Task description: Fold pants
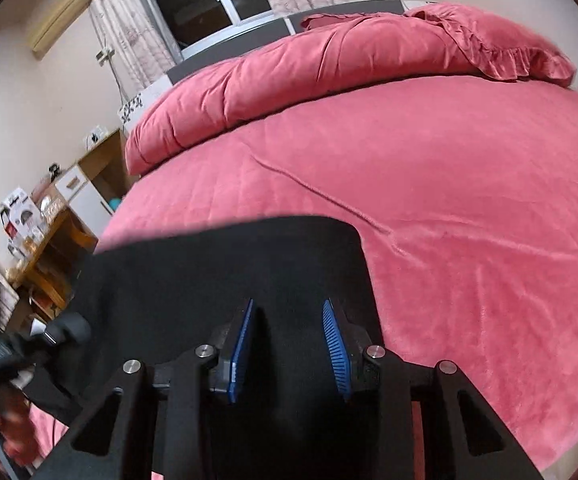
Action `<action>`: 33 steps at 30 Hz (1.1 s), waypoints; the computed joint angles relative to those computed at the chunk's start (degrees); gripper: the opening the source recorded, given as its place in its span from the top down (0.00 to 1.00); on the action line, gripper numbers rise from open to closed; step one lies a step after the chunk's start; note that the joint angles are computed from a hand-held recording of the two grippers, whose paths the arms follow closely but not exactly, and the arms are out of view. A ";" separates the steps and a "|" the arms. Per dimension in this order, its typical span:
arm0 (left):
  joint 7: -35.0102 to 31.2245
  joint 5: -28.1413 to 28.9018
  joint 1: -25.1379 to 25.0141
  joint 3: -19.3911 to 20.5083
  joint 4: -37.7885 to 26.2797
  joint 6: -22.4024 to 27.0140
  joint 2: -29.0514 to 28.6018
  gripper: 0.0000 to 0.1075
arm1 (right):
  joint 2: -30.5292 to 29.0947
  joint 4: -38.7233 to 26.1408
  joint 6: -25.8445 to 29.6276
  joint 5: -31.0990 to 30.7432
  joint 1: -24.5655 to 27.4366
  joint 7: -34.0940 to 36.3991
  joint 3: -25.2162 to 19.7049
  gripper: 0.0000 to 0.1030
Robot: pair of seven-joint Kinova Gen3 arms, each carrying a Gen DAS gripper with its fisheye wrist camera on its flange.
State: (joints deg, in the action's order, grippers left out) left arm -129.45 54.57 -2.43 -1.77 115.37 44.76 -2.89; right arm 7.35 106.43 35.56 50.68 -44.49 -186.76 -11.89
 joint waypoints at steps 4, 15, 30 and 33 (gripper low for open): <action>6.28 -5.31 0.37 1.10 2.43 -3.00 3.58 0.86 | 3.17 -0.65 2.09 1.24 -2.49 0.52 0.84 0.66; -8.31 3.59 1.17 0.62 9.23 -10.90 1.08 0.73 | 4.60 0.96 6.73 11.44 -7.02 -8.82 0.97 0.65; -8.66 2.37 -4.78 -4.22 11.31 -3.15 -4.26 0.71 | 9.20 -7.25 10.92 7.29 -11.53 5.53 -0.66 0.52; -9.06 2.61 -6.01 -6.85 11.78 -1.85 -5.79 0.71 | 9.07 -6.81 9.75 7.29 -12.28 5.73 0.58 0.48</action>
State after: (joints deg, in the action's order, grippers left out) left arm -138.52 57.18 -8.45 -8.62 127.15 42.90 -8.69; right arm 16.42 99.61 45.31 57.98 -56.77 -181.02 -11.31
